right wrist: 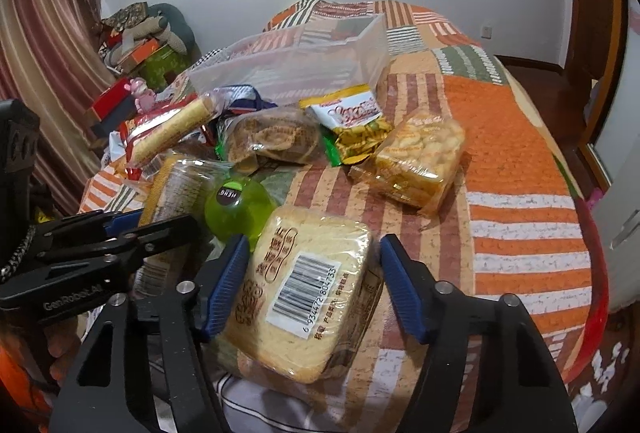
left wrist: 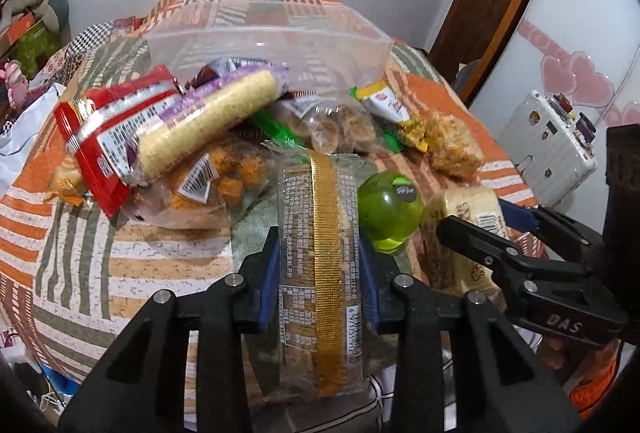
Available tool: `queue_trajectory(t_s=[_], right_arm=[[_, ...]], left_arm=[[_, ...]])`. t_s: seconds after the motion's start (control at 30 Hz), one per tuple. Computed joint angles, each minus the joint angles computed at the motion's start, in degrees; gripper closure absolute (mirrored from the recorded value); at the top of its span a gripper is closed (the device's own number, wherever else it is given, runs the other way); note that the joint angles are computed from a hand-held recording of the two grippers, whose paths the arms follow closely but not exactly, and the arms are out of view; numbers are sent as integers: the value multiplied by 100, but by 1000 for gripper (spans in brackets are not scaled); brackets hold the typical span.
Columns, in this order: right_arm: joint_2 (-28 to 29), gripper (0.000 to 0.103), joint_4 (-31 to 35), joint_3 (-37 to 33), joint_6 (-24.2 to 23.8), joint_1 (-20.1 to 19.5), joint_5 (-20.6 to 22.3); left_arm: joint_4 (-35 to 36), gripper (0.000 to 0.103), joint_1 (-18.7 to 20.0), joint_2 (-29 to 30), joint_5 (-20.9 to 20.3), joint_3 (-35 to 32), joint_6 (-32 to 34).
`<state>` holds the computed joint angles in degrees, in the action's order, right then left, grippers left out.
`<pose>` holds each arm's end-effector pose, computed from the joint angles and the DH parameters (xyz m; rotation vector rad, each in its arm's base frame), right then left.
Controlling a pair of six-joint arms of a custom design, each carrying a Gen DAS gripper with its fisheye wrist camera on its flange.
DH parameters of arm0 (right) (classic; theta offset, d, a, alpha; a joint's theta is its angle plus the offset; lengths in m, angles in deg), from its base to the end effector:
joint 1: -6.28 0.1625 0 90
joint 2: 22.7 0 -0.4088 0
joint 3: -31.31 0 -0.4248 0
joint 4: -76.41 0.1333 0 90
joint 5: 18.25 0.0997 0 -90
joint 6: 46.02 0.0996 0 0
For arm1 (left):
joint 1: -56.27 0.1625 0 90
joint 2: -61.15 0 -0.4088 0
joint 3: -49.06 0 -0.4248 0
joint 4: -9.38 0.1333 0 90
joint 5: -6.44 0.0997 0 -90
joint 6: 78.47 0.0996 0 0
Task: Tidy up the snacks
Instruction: 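Carry the biscuit pack into the clear box with left while right lowers the cake pack in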
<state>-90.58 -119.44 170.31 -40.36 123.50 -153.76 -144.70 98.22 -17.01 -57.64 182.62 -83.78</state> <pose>0.2443 -0.3389 0.1387 0.1376 -2.3807 0.9898 -0.2069 -0.4238 0.1394 0.9629 2.5934 -0.4734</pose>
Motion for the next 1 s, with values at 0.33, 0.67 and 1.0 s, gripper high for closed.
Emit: queue_trajectory(t_s=[0.33,0.67,1.0], right_arm=[[-13,45,-335,-38,-181,157,-391],[34,49,-898,-291,-697,242,-479],[243,49,-1464,-799,-1501,268,-452]], left_arm=[[-511,68,-255,-232,194,17,223],[-1035,68,-228,-156,318,-265,470],[-1505,68,-99,141,350,-701,838]])
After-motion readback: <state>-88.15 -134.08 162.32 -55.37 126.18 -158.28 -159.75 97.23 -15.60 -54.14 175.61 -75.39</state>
